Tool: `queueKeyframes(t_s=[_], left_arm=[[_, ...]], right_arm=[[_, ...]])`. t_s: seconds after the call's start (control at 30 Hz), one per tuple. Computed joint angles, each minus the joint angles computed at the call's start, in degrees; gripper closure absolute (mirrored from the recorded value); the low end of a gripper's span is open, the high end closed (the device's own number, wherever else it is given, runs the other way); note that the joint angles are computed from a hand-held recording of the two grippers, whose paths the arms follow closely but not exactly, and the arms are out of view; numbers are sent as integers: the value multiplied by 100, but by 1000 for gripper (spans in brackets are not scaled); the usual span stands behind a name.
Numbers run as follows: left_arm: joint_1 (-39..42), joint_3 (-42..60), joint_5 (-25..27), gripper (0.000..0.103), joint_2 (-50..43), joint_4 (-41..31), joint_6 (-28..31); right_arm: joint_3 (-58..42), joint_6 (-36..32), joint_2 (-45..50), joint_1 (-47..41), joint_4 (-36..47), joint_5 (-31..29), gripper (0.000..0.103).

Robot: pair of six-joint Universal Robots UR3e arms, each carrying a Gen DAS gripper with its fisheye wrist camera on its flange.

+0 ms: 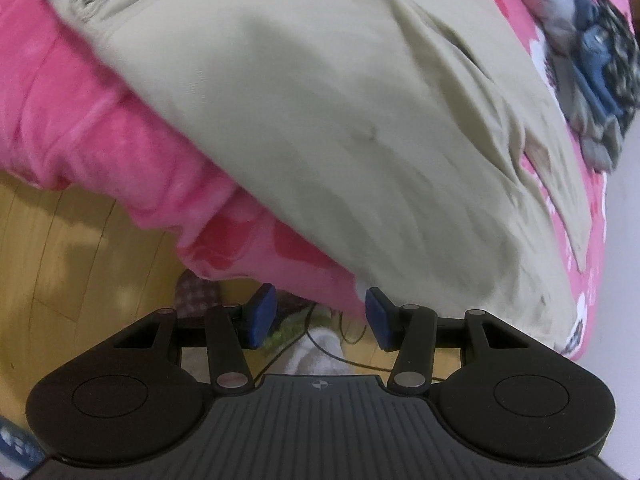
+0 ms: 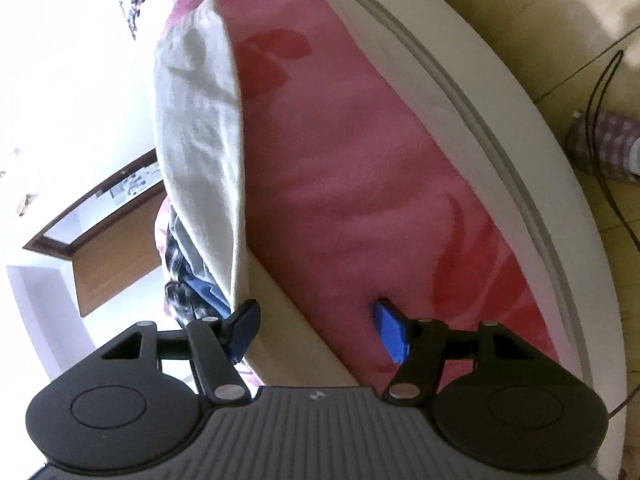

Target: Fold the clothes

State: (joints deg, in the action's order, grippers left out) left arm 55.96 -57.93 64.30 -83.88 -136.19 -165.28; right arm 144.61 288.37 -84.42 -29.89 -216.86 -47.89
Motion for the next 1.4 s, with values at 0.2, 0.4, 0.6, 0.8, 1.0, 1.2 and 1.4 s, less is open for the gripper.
queueKeyframes(t_s=[0.2,0.4,0.6,0.8,1.0,1.2,1.4], left_arm=[[221,-489,-288,49,238,572,-463],[416,-997,-554,49,467,1124,-1268],[337,-1287,-639,49,451,1548,-1941],[239,-1323,-604,49,342,1794,-2226],[202,-1197,-575,52,275,1705,-2235],[350,-1061,-597,58,258,1481,-2153],[332,-1202,-638,58,296,1650,-2304]], right_arm=[[-40,372,41,121,-45,-248,36],[406,1096,-177,568,-608,-1127,35],[256,2388,347,2031,-1388,-3445,35],[153,2642,614,2429,-1586,-4203,35],[86,2473,1209,2346,-2311,-4201,35],[41,2004,1199,1965,-2574,-3561,35],[249,965,166,1010,-1388,-2122,35]])
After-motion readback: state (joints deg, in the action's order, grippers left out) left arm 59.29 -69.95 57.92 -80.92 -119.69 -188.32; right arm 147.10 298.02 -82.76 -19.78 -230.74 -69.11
